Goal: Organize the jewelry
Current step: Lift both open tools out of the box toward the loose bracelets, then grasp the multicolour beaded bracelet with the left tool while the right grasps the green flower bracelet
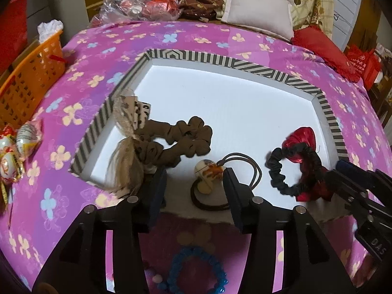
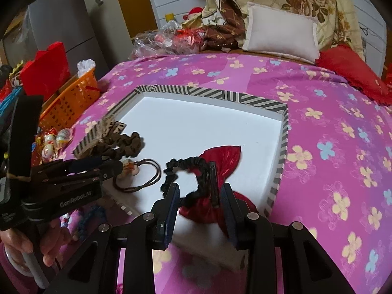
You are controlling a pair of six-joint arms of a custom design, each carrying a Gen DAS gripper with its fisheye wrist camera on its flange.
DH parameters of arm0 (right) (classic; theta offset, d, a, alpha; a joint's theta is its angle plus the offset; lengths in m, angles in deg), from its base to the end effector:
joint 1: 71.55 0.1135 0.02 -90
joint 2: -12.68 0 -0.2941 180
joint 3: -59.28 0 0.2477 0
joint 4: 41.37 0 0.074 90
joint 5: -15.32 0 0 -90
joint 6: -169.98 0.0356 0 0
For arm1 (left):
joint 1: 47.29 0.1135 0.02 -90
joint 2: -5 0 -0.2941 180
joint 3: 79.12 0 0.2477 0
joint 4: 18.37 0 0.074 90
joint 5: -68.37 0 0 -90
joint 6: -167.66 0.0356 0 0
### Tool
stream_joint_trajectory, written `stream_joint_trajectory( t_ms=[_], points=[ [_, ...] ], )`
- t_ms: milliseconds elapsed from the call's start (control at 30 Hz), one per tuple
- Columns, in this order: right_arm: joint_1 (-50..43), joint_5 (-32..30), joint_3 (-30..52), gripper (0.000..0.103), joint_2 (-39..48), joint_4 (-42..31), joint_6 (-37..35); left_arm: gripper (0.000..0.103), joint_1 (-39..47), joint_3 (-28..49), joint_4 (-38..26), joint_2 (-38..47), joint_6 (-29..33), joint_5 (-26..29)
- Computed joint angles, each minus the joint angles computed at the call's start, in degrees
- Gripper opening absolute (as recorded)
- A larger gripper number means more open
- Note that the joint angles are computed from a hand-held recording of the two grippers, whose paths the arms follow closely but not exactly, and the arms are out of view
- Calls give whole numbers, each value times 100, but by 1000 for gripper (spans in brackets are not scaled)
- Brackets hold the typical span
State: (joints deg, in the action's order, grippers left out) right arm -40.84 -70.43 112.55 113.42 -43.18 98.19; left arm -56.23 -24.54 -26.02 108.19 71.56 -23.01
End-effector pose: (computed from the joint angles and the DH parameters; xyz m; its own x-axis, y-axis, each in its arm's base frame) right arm 0.2710 0.1579 0.1369 -0.7651 -0.0920 -0.6372 -0.2407 0.9589 0.1505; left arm 0.3081 -0.0476 0.1229 -0.8319 0.0233 -0.5544 0.0540 0.9978 -0.0391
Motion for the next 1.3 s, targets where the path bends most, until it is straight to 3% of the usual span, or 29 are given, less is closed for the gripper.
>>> stream_joint_trajectory(
  t_ms=[433,700,1100,1300],
  points=[
    [911,688,-1120,35,-1379,-362,533,50,-317,-1216,24,-1656,29,-570],
    [1531,974,-1733,36,-2005,-579,991,50,137,-2053,-517,-2844,179,-122],
    [2221,993,-2091,36,-1393,-148,1377,51,416,-2900,-824,-3779,345,129],
    [2239,913,-2084,36,-832,287,1262,51,1386,-2925,-726,-3744,866,651]
  ],
)
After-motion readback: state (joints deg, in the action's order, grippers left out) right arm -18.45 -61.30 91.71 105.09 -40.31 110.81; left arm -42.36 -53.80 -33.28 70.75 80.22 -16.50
